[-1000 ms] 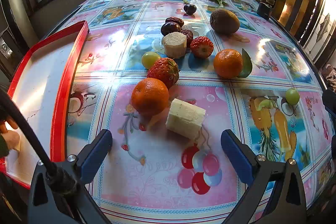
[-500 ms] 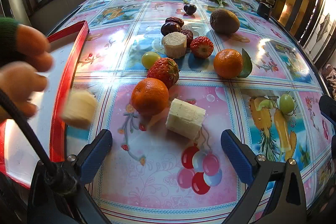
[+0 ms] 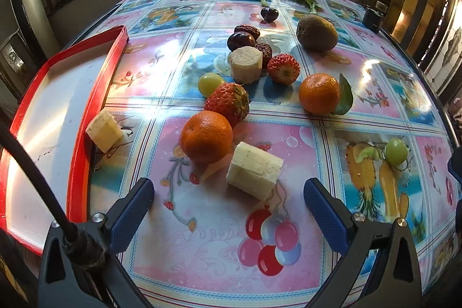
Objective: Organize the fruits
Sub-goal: 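Approach the cream cake cube with the left tool while the right tool approaches the green grape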
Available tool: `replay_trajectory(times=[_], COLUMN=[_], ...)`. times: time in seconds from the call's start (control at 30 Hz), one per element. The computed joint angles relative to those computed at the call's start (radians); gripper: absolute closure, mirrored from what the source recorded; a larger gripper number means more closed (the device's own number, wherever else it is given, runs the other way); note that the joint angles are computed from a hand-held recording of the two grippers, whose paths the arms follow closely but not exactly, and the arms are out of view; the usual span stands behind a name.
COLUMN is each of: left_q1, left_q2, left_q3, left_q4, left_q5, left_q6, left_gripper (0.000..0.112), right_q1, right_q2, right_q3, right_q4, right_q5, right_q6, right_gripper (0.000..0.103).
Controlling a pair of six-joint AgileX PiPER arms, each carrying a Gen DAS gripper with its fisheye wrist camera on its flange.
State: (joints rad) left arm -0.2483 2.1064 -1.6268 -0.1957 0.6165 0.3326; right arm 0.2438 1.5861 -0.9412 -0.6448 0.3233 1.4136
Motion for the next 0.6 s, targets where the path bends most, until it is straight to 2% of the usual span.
replay_trajectory(times=[0.07, 0.1, 0.17, 0.2, 0.27, 0.33, 0.37, 0.47, 0.6], left_q1=[0.000, 0.001, -0.003, -0.001, -0.009, -0.013, -0.020, -0.019, -0.014], left_q2=[0.002, 0.014, 0.067, 0.081, 0.075, 0.055, 0.021, -0.120, -0.235], left_q3=[-0.004, -0.036, -0.164, -0.192, -0.181, -0.160, -0.117, 0.039, 0.114], left_q4=[-0.004, 0.003, 0.046, 0.043, 0.048, 0.043, 0.063, 0.022, -0.030], left_q5=[0.006, 0.048, 0.197, 0.223, 0.203, 0.208, 0.173, 0.042, -0.005], left_q6=[0.008, 0.003, -0.021, -0.030, -0.022, -0.009, -0.028, 0.019, 0.074], left_gripper=[0.009, 0.009, 0.009, 0.009, 0.010, 0.014, 0.017, 0.016, 0.013], right_q1=[0.029, 0.038, 0.047, 0.048, 0.050, 0.050, 0.053, 0.069, 0.100], right_q2=[-0.016, -0.025, -0.045, -0.052, -0.068, -0.080, -0.088, -0.109, -0.128], right_q3=[-0.004, -0.001, 0.013, 0.018, 0.034, 0.042, 0.047, 0.052, 0.044], right_q4=[-0.045, -0.059, -0.079, -0.084, -0.113, -0.120, -0.132, -0.154, -0.199], right_q5=[0.029, 0.037, 0.043, 0.045, 0.046, 0.051, 0.054, 0.081, 0.139], right_q6=[0.028, 0.039, 0.056, 0.063, 0.097, 0.106, 0.120, 0.133, 0.155], right_gripper=[0.022, 0.022, 0.022, 0.022, 0.022, 0.022, 0.022, 0.022, 0.022])
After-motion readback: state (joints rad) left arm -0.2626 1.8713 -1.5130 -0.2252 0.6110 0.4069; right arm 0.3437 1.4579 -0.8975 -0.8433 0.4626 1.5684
